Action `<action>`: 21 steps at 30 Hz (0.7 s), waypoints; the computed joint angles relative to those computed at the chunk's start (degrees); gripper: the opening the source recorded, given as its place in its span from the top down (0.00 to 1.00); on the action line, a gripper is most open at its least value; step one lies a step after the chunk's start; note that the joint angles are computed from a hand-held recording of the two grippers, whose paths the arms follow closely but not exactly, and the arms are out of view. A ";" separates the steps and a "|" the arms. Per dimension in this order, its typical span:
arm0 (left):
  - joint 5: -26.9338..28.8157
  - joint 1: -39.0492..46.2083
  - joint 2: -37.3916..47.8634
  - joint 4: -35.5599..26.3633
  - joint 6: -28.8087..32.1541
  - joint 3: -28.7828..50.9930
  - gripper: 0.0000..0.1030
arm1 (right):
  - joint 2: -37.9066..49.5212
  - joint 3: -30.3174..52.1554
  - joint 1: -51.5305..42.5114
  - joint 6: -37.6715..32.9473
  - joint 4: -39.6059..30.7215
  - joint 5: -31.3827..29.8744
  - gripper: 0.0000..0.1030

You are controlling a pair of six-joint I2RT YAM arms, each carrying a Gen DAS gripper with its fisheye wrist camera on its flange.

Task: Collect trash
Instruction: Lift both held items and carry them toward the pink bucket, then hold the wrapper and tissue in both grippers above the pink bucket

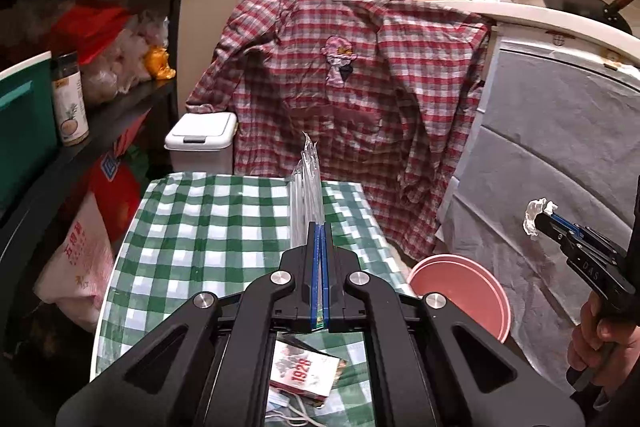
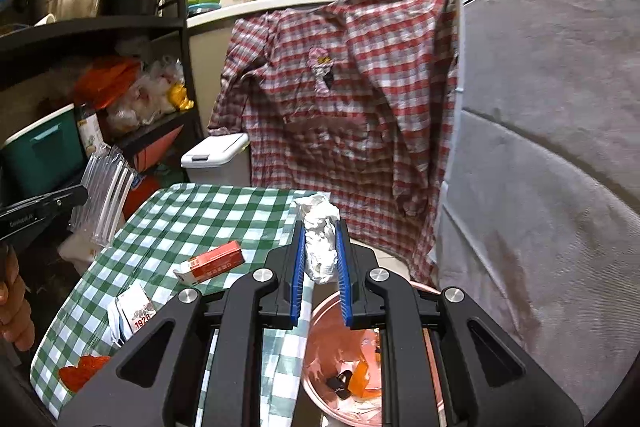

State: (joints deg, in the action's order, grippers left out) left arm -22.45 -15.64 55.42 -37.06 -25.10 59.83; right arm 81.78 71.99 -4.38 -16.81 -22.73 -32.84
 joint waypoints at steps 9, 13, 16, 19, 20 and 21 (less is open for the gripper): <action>-1.75 -4.99 2.89 2.20 -0.82 1.76 0.99 | -0.37 0.09 -2.92 -0.68 1.77 1.84 0.85; -1.93 -6.35 4.85 3.48 -1.00 2.31 0.99 | -0.45 -0.23 -3.40 -1.04 2.63 2.29 0.85; -2.10 -7.29 6.08 4.41 -1.01 2.61 0.99 | -0.34 -0.26 -3.94 -1.23 2.83 2.17 0.85; -2.18 -8.05 7.32 5.35 -0.99 3.01 0.99 | -0.09 -0.21 -4.43 -1.33 3.05 2.21 0.85; -2.22 -8.30 7.60 5.58 -1.07 3.06 0.99 | 0.08 -0.12 -4.66 -1.38 3.12 2.21 0.85; -2.20 -8.51 7.90 6.04 -1.16 3.08 0.99 | 0.35 0.19 -4.77 -1.42 3.00 2.20 0.85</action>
